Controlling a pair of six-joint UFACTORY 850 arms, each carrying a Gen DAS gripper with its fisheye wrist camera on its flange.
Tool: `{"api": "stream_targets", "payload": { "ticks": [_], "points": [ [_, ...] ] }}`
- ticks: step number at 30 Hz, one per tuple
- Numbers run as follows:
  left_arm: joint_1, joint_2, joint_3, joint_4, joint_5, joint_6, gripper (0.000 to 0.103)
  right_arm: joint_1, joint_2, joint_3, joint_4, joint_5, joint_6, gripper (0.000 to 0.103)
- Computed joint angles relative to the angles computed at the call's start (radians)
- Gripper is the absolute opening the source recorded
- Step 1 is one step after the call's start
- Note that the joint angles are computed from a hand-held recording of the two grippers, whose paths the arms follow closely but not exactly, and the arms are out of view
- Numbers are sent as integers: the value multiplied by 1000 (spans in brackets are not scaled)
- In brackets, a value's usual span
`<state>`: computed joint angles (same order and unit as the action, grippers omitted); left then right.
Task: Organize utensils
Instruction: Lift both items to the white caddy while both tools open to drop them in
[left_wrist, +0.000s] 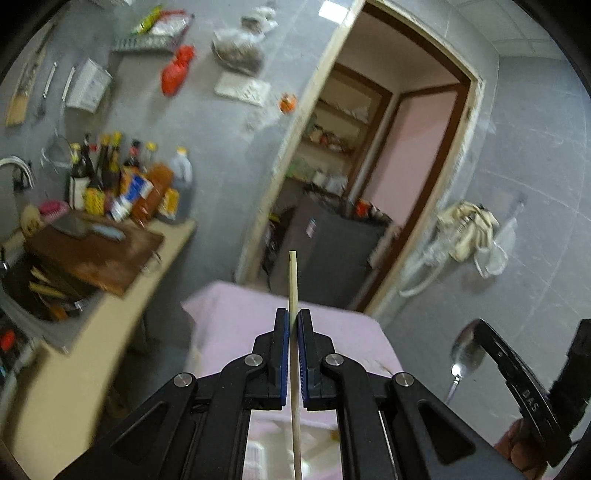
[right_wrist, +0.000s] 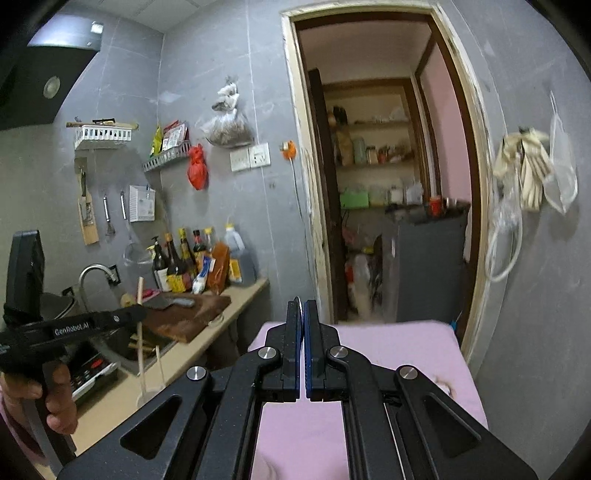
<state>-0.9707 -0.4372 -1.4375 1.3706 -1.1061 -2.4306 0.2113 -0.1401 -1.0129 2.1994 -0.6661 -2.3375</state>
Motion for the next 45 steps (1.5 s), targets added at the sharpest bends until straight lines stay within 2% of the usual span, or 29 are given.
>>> {"api": "stream_targets", "payload": {
  "ticks": [4, 9, 14, 19, 26, 32, 36, 39, 41, 44, 45],
  "points": [
    [28, 47, 72, 43, -31, -17, 5, 76, 9, 10, 201, 65, -204, 2],
    [47, 64, 115, 59, -25, -13, 5, 140, 2, 18, 377, 110, -408, 2],
    [44, 34, 121, 60, -47, 10, 5, 192, -19, 32, 594, 126, -652, 2],
    [39, -7, 115, 43, -43, 13, 5, 221, -41, 35, 696, 140, -771, 2],
    [27, -26, 116, 10, -41, 10, 5, 227, -48, 49, 653, 168, -734, 2],
    [25, -12, 130, -24, 5, 17, 5, 192, -45, 53, 421, 178, -490, 3],
    [25, 1, 137, -58, 41, 23, 6, 175, -44, 59, 341, 169, -403, 4],
    [25, 9, 142, -72, 61, 26, 8, 159, -35, 64, 293, 171, -347, 14],
    [23, 10, 140, -80, 66, 31, 11, 147, -23, 73, 287, 166, -334, 27],
    [13, 10, 132, -71, 59, 28, 25, 126, -4, 82, 260, 156, -295, 36],
    [7, 10, 129, -59, 50, 19, 35, 117, 3, 86, 248, 151, -280, 37]
  ]
}}
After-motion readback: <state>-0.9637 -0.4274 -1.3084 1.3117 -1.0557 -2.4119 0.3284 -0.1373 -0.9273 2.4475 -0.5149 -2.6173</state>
